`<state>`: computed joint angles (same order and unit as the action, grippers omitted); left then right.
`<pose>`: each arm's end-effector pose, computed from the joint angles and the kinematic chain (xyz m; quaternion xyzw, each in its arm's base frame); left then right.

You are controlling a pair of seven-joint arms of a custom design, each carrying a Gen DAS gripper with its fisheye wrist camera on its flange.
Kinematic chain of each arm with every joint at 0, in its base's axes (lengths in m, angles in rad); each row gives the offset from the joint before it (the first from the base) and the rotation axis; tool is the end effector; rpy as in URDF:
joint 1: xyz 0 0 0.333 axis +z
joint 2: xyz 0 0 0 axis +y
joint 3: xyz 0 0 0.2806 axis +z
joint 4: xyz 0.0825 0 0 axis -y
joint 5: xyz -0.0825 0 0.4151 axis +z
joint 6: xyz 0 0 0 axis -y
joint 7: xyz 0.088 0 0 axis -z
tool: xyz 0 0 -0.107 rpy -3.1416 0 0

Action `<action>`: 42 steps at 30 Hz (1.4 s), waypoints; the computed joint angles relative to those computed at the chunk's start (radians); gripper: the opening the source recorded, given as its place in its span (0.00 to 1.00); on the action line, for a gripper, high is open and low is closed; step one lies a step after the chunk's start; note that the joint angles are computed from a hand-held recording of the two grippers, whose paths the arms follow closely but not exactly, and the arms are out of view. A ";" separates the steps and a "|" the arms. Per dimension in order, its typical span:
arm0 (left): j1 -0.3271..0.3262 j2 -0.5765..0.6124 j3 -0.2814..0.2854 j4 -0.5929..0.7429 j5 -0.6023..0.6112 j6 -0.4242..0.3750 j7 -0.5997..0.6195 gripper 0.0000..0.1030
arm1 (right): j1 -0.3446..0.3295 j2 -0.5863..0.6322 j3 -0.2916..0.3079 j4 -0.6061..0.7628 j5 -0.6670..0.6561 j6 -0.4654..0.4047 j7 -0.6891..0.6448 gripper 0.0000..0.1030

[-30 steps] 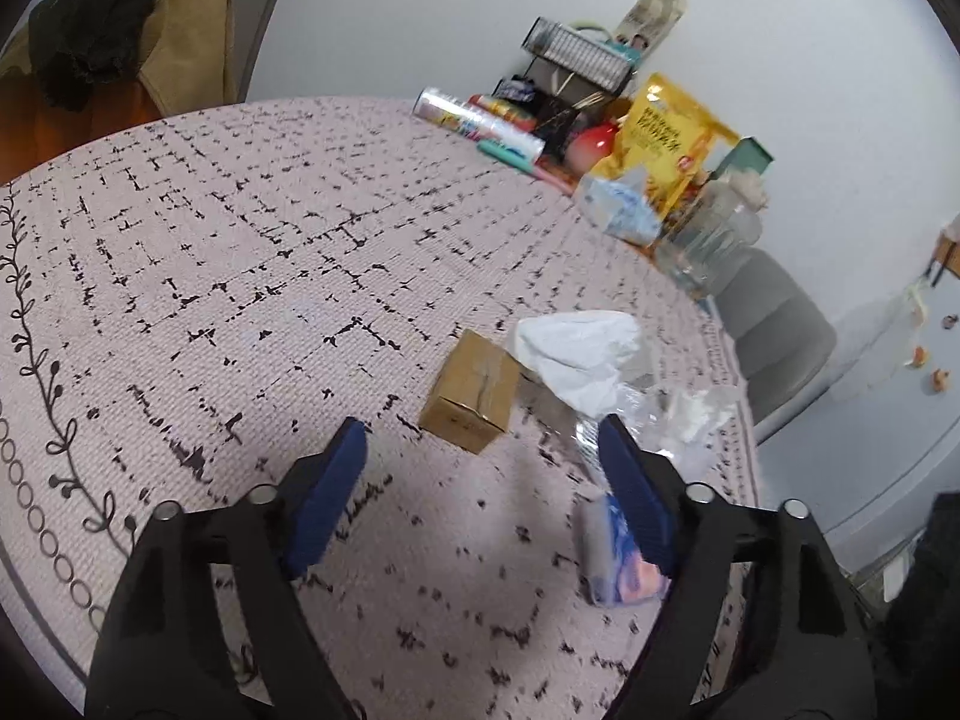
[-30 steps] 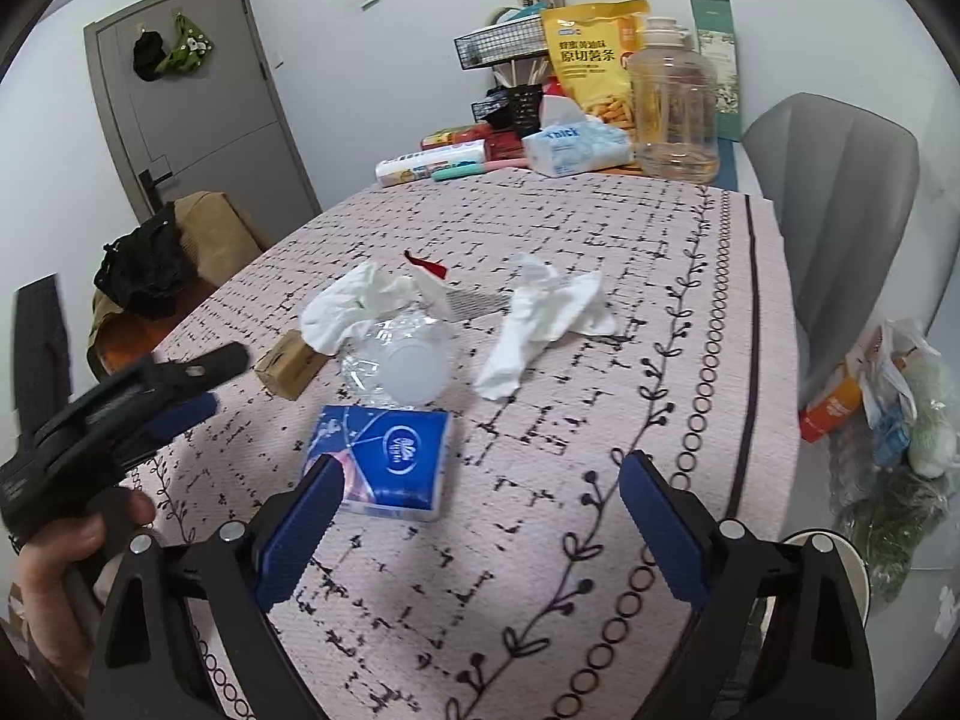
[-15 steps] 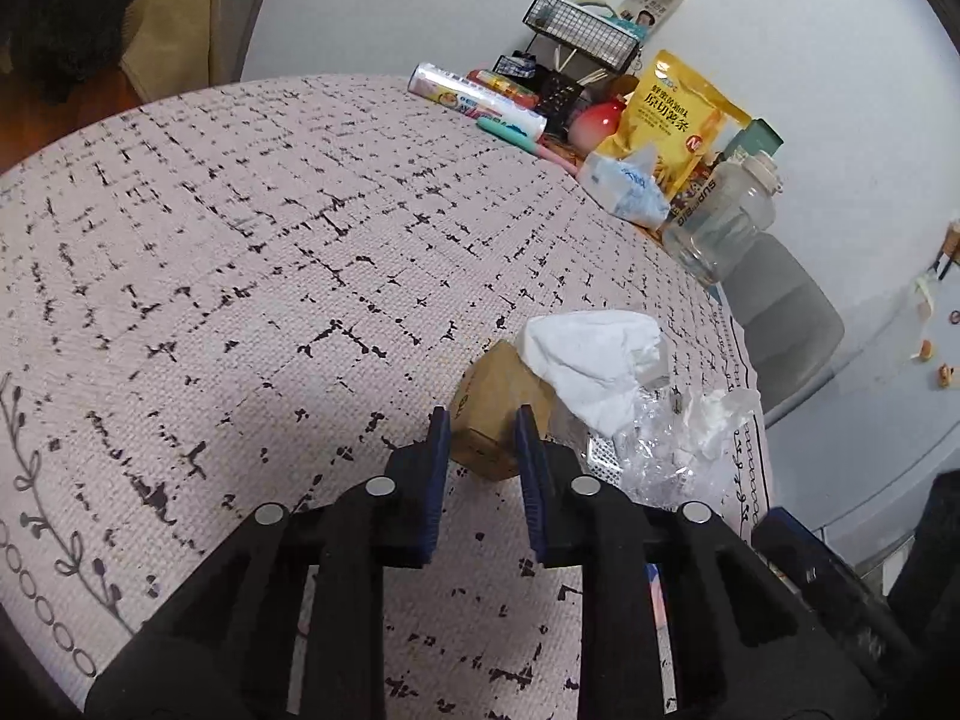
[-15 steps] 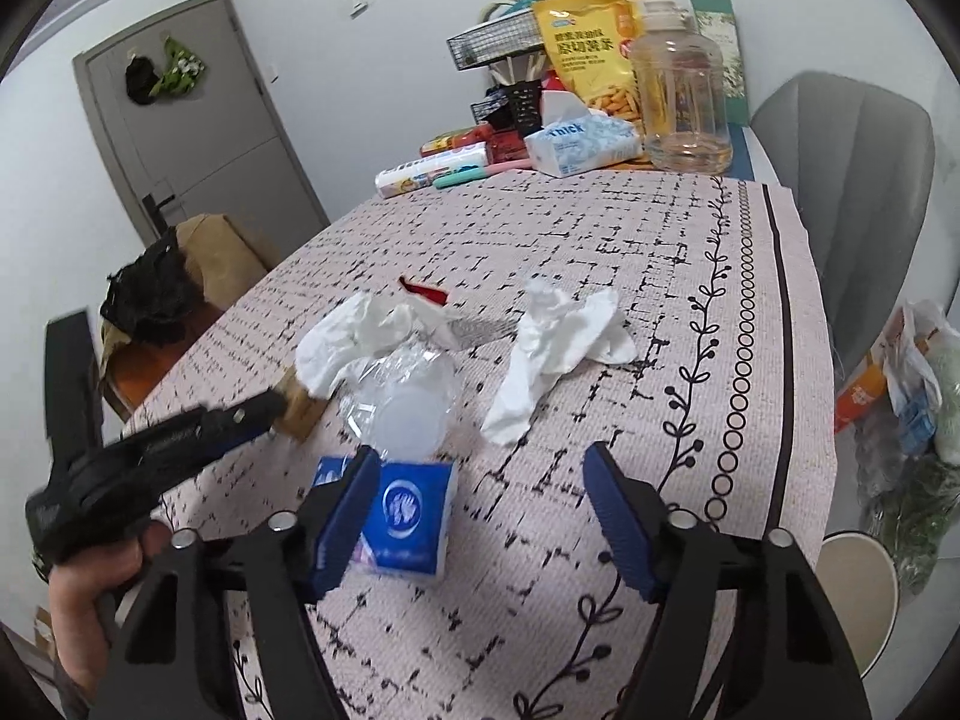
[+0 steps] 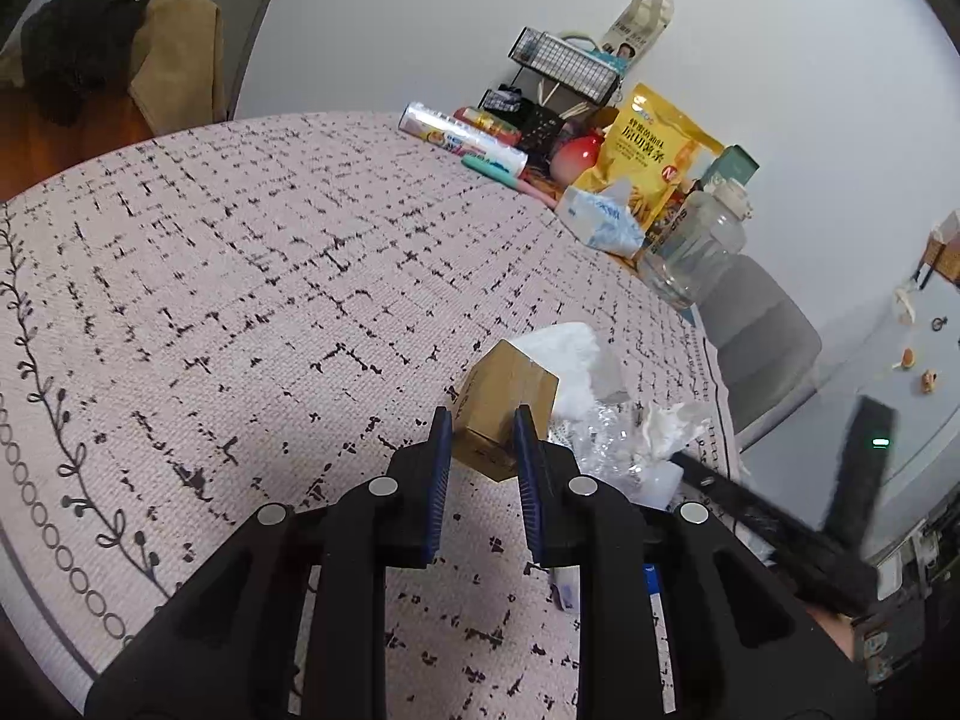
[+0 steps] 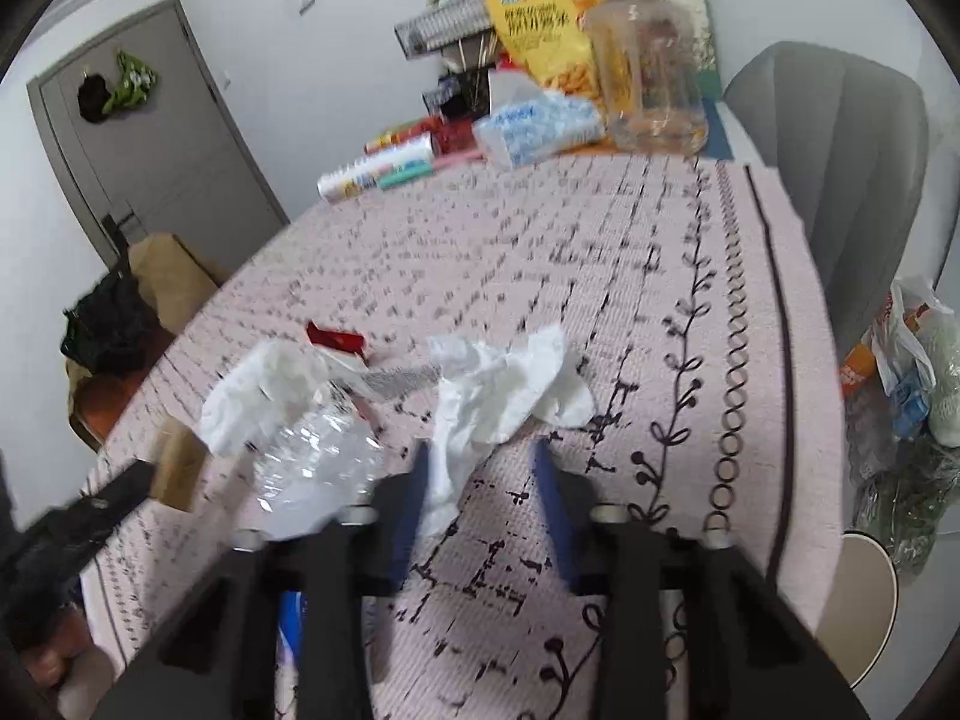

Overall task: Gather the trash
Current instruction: 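Grasp the small cardboard box with the left tool while the right grasps a white tissue, then carry the box and tissue over the beige bin and open both tools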

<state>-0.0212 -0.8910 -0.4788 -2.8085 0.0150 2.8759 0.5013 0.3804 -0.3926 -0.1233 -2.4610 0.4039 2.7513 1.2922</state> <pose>0.3584 -0.1886 0.4861 -0.7736 0.4373 -0.4111 0.2034 0.4955 0.1122 0.4656 -0.7247 0.5884 -0.1206 0.3378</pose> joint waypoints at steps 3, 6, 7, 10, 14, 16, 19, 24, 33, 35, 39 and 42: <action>0.001 -0.041 -0.008 0.000 0.009 -0.029 -0.007 0.20 | 0.017 0.005 -0.016 0.000 0.036 -0.008 -0.035 0.02; 0.006 -0.064 -0.017 0.010 0.020 -0.048 -0.016 0.20 | 0.047 -0.040 -0.043 -0.031 0.095 0.004 -0.096 0.02; 0.008 -0.065 -0.021 0.020 0.025 -0.052 -0.018 0.20 | 0.053 -0.056 -0.050 -0.041 0.109 0.005 -0.111 0.02; 0.018 -0.047 -0.038 0.060 0.045 -0.063 -0.018 0.20 | 0.069 -0.122 -0.076 -0.077 0.143 0.009 -0.148 0.02; 0.035 0.001 -0.063 0.119 0.068 -0.066 -0.032 0.20 | 0.080 -0.192 -0.110 -0.110 0.162 0.001 -0.174 0.02; 0.038 0.023 -0.073 0.142 0.080 -0.066 -0.038 0.20 | 0.081 -0.224 -0.127 -0.126 0.164 -0.008 -0.187 0.02; 0.038 0.059 -0.087 0.174 0.098 -0.061 -0.048 0.20 | 0.079 -0.259 -0.146 -0.143 0.166 -0.023 -0.198 0.02; 0.035 0.118 -0.100 0.218 0.123 -0.053 -0.059 0.20 | 0.062 -0.297 -0.165 -0.163 0.158 -0.041 -0.199 0.02; 0.033 0.217 -0.108 0.290 0.167 -0.029 -0.067 0.20 | 0.033 -0.341 -0.197 -0.179 0.154 -0.051 -0.203 0.02; 0.032 0.249 -0.109 0.312 0.175 -0.019 -0.063 0.20 | 0.020 -0.357 -0.201 -0.184 0.149 -0.052 -0.202 0.02; 0.026 0.321 -0.112 0.365 0.193 0.003 -0.053 0.20 | -0.009 -0.378 -0.215 -0.187 0.135 -0.049 -0.196 0.02; 0.024 0.399 -0.123 0.427 0.217 0.019 -0.041 0.20 | -0.042 -0.397 -0.222 -0.194 0.115 -0.044 -0.182 0.02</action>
<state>0.0032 -0.4922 -0.6018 -2.3818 0.2324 2.8950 0.4608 0.3379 -0.7896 -0.3455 -2.6554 0.5193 2.7069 1.1097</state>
